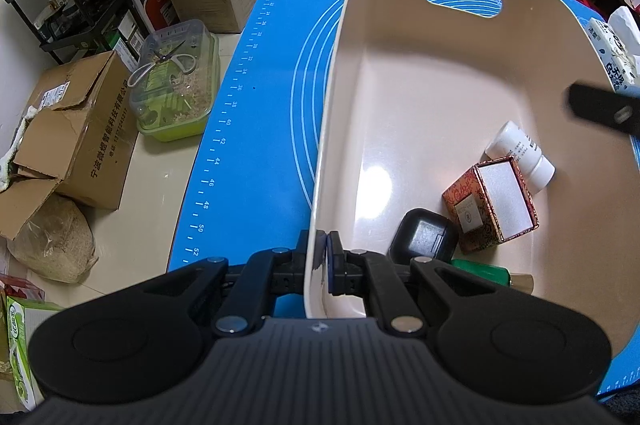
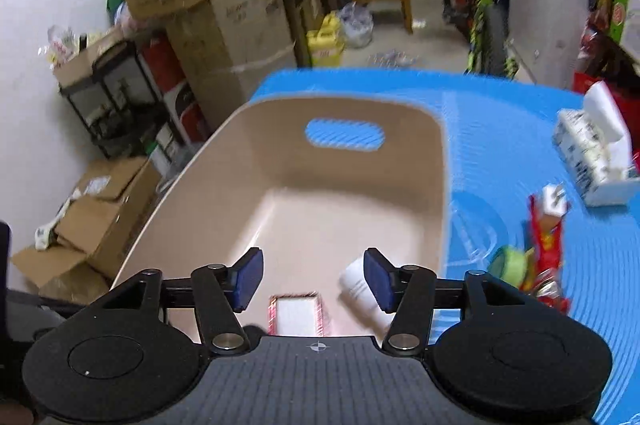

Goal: Organize rigid objects
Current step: 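Carry the red box into the basket and open the right tool, then grasp the red toy figure by its legs with the right tool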

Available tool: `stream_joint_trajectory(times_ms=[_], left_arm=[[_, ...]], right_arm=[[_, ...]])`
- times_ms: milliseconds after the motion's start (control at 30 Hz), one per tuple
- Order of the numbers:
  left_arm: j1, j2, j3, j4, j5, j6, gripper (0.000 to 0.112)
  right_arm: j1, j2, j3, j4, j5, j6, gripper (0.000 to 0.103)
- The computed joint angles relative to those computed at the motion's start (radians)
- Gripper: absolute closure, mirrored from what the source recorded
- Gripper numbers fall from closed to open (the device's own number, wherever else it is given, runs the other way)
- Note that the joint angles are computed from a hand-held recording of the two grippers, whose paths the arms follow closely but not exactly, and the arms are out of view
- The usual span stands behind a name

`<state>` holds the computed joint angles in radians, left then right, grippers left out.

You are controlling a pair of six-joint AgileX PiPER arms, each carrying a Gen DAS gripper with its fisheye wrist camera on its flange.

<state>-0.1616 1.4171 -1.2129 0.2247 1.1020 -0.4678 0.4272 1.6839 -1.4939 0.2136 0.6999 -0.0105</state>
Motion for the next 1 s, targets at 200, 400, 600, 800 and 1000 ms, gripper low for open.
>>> stream_joint_trajectory(times_ms=[200, 400, 600, 800, 1000], left_arm=[[0.0, 0.0, 0.0, 0.0, 0.0, 0.0, 0.103], [-0.001, 0.0, 0.0, 0.001, 0.0, -0.001, 0.103], [-0.002, -0.001, 0.0, 0.003, 0.001, -0.001, 0.103], [-0.002, -0.001, 0.0, 0.005, 0.002, -0.001, 0.103], [-0.013, -0.002, -0.005, 0.018, 0.012, -0.011, 0.103]], right_arm=[[-0.081, -0.037, -0.001, -0.072, -0.029, 0.016, 0.033], [-0.17, -0.007, -0.025, -0.126, -0.037, 0.039, 0.033], [-0.211, 0.026, -0.004, -0.261, -0.089, 0.105, 0.033], [-0.254, 0.075, 0.009, -0.274, -0.104, 0.094, 0.033], [-0.277, 0.139, 0.001, -0.271, -0.083, 0.108, 0.033]])
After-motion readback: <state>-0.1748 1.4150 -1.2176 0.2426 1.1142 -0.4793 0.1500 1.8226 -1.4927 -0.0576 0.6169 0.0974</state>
